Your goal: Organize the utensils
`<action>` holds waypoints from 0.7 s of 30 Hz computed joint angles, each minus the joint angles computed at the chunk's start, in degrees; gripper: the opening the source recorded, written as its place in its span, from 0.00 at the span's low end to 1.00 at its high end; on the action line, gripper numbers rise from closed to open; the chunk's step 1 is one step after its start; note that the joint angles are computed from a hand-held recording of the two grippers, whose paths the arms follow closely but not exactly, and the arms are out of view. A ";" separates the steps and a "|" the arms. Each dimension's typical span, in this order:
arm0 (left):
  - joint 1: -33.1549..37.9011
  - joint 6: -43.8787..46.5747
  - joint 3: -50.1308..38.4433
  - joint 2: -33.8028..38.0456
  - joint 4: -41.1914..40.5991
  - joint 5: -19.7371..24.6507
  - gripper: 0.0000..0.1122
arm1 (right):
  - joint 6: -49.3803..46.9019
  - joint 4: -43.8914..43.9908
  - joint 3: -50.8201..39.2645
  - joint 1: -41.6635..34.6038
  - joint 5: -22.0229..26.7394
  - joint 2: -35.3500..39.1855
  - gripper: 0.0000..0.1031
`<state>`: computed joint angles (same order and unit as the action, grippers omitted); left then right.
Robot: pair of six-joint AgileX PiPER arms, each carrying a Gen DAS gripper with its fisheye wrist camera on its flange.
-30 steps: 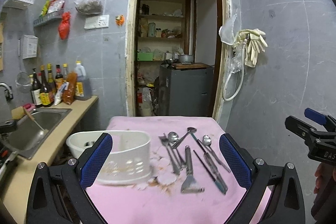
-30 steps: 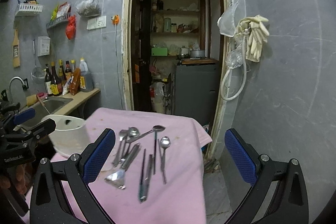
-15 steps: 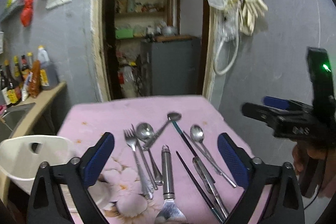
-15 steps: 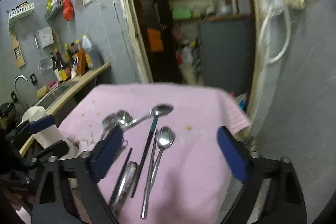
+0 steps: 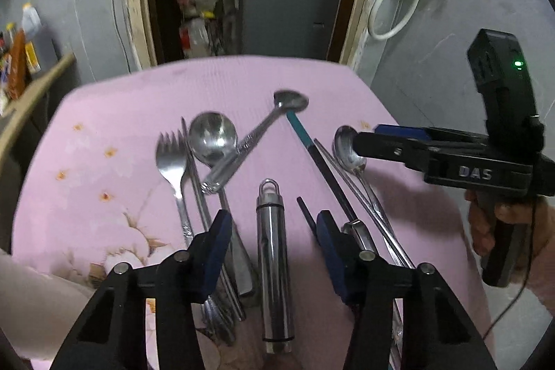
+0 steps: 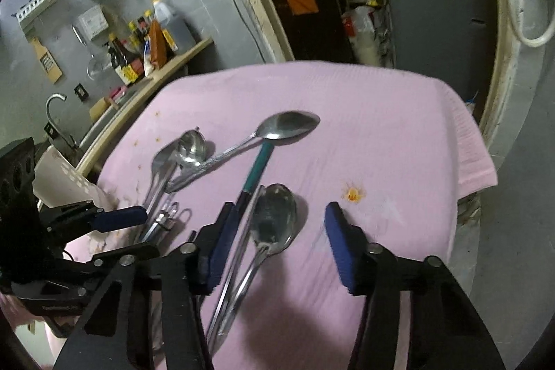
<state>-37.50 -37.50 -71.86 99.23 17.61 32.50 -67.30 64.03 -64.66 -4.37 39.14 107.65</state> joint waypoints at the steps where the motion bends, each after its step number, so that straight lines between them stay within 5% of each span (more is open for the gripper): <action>1: 0.47 1.70 -0.52 0.45 -1.83 0.32 0.39 | -0.44 -0.34 -0.42 -0.34 0.26 0.31 0.39; 8: 3.14 12.62 -5.28 4.31 -12.95 3.83 0.36 | -0.88 -9.30 -7.91 0.37 5.30 3.63 0.36; 13: 3.38 11.68 -7.22 5.35 -11.78 6.58 0.16 | -2.71 -13.35 -10.24 0.37 9.09 3.88 0.14; 16: 5.26 14.95 -7.24 5.06 -16.69 6.77 0.16 | 0.83 -13.90 -12.14 -0.85 12.72 4.43 0.06; 21: 4.85 13.06 -4.43 0.90 -15.46 5.59 0.16 | 3.64 -9.95 -6.58 -4.96 14.40 -4.04 0.03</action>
<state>-32.65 -24.43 -76.28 100.12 2.15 38.09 -63.66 54.08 -71.24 -9.33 53.53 103.61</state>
